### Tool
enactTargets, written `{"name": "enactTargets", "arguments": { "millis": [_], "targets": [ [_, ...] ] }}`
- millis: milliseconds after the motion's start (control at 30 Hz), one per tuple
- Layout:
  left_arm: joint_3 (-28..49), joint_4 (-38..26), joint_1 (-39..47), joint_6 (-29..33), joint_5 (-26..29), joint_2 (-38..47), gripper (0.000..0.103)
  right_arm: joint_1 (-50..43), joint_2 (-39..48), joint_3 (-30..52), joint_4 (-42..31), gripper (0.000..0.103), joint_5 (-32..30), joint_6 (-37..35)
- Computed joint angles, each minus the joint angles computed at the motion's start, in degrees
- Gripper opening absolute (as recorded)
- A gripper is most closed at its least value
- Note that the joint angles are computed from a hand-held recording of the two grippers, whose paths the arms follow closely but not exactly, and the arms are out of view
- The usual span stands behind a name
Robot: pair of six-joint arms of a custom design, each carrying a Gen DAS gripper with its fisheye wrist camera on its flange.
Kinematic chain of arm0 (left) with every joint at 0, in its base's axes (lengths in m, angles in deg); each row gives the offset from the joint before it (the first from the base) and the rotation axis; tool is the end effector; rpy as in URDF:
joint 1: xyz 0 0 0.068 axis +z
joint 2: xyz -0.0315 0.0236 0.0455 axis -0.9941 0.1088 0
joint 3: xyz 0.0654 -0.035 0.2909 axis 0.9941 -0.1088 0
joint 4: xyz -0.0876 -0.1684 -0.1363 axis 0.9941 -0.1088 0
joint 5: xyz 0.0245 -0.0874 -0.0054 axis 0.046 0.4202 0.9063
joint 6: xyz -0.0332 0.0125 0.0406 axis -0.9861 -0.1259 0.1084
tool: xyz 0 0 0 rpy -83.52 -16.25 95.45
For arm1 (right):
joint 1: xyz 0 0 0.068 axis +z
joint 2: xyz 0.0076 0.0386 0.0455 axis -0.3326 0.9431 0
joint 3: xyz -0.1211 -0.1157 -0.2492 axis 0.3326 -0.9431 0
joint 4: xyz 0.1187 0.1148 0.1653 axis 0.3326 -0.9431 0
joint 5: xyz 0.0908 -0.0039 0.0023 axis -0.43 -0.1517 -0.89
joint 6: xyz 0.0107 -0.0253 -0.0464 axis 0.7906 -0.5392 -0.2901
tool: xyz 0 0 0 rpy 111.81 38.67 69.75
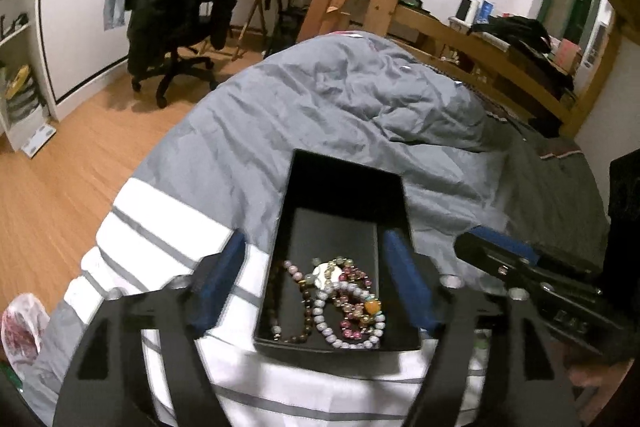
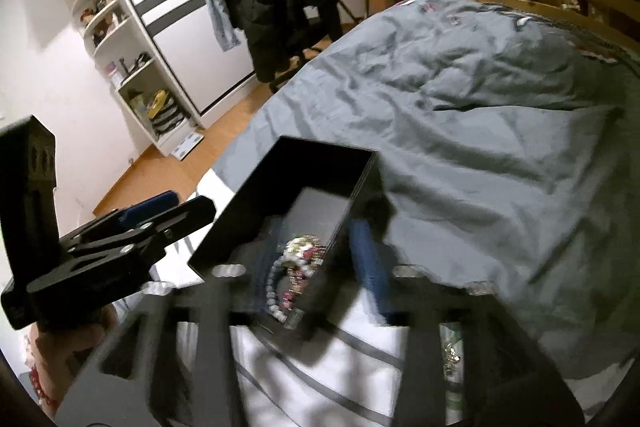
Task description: Organize jewelry
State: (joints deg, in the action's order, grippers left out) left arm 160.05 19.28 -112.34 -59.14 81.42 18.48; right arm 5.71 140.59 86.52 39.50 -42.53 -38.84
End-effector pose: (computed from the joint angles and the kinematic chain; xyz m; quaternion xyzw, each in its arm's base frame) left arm 0.3386 -0.1890 0.3188 0.1715 0.9038 -0.1753 0.3507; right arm 0.2585 0.1158 0.3057 0.0825 0.9070 0.1395 0.3888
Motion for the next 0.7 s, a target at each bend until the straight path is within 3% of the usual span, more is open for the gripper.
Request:
{"name": "enactTargets", "arguments": {
  "millis": [33,233,467,567,700],
  "targets": [
    [0.1,0.1,-0.3,0.2,0.4,0.0,0.084,-0.4,-2.7,-2.1,0.5,0.075,1.3,-0.1],
    [-1.3,2.5,-2.8,3.2,4.7,-0.9,0.088,-5.3,-14.4,-7.5,-6.7,0.076,4.1,-4.9],
    [-1.2,1.8,-9.2,9.1,0.7,-0.2,0.089,-12.6,-29.0,-14.3,-15.5,0.073,2.2,-8.8],
    [-0.3,0.9,-11.3,9.9,0.5,0.9,0.089,-15.1,-33.1,-17.4,-17.6,0.068,0.2,-9.9],
    [3.5,-2.3,-15.1,10.7,0.2,4.8,0.089,-19.4,-35.2,-23.0,-16.2,0.052,-3.6,-11.1]
  ]
}}
